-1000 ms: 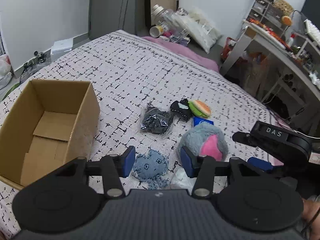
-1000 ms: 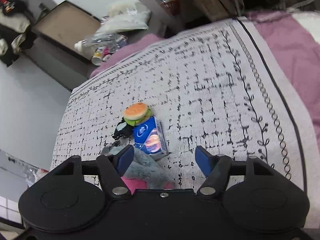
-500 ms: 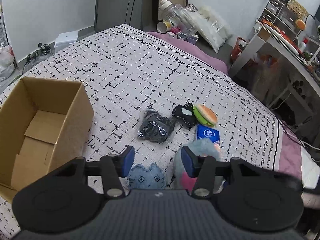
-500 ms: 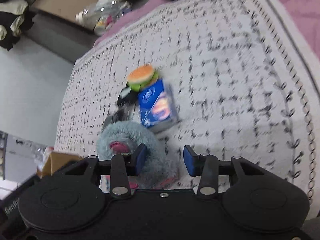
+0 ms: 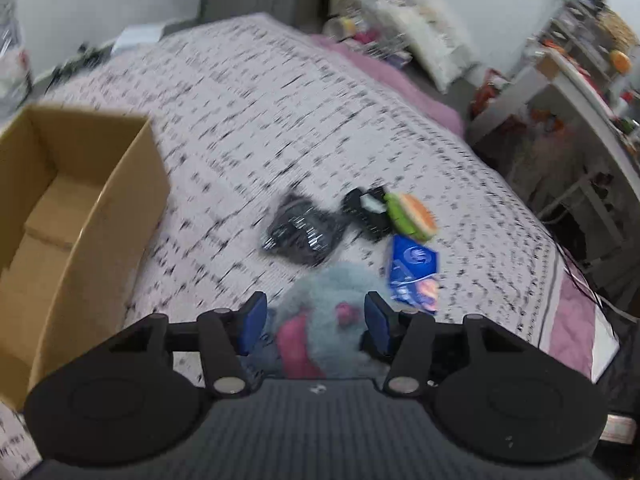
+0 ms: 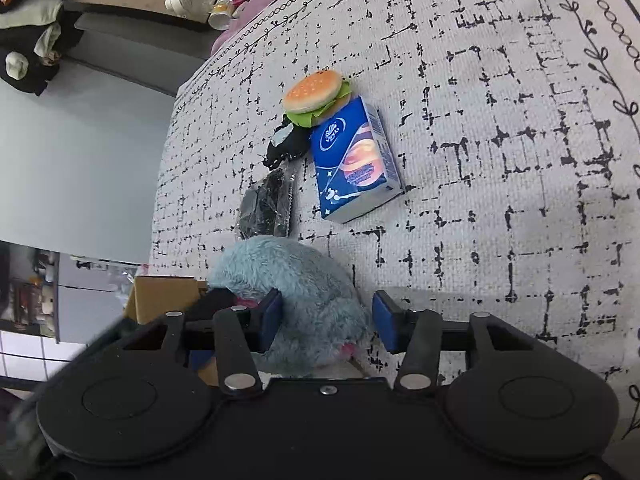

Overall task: Organize soft objects
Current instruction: 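Reach the right tool to the grey plush mouse and close on it, then carry the grey mouse in the right tool into the cardboard box and release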

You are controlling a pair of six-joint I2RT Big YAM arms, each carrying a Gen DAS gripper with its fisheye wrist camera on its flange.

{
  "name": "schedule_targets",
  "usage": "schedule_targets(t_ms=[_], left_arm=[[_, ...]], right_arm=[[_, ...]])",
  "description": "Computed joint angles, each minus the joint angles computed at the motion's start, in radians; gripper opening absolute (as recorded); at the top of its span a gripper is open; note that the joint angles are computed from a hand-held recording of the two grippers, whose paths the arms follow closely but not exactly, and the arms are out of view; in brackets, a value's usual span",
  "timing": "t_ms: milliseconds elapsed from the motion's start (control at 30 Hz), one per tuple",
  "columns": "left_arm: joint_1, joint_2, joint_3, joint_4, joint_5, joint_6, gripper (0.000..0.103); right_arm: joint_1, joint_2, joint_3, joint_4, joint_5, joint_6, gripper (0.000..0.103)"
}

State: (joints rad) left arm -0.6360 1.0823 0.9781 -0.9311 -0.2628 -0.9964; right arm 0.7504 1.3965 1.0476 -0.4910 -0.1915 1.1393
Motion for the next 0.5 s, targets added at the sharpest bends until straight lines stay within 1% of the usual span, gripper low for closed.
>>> schedule_targets(t_ms=[33, 133, 200, 233, 267, 333, 400, 433, 500], left_arm=[[0.009, -0.006, -0.014, 0.009, 0.017, -0.024, 0.051], [0.03, -0.028, -0.052, 0.052, 0.062, -0.062, 0.051], [0.046, -0.032, -0.063, 0.06, 0.101, -0.086, 0.05], [0.05, -0.031, -0.064, 0.054, 0.115, -0.094, 0.049], [0.049, -0.026, -0.06, 0.041, 0.119, -0.093, 0.049], [0.034, -0.043, -0.079, 0.06, 0.1, -0.105, 0.047], [0.031, -0.065, -0.107, 0.111, 0.108, -0.114, 0.028], [0.031, -0.07, -0.11, 0.114, 0.107, -0.123, 0.027], [0.024, -0.08, -0.108, 0.117, 0.089, -0.12, 0.021]], right_arm=[[-0.001, 0.003, 0.002, 0.001, -0.005, -0.003, 0.046], [-0.007, 0.012, 0.0, 0.011, -0.023, -0.001, 0.046], [-0.013, 0.013, -0.011, 0.036, -0.036, 0.016, 0.044], [-0.016, 0.011, -0.018, 0.054, -0.044, 0.024, 0.042], [-0.015, 0.011, -0.017, 0.056, -0.045, 0.02, 0.04], [-0.01, 0.006, -0.015, 0.054, -0.033, -0.001, 0.036], [-0.005, 0.001, -0.014, 0.055, -0.027, -0.012, 0.032], [-0.004, -0.006, -0.019, 0.065, -0.027, -0.011, 0.031], [-0.002, -0.024, -0.034, 0.085, -0.024, -0.015, 0.029]])
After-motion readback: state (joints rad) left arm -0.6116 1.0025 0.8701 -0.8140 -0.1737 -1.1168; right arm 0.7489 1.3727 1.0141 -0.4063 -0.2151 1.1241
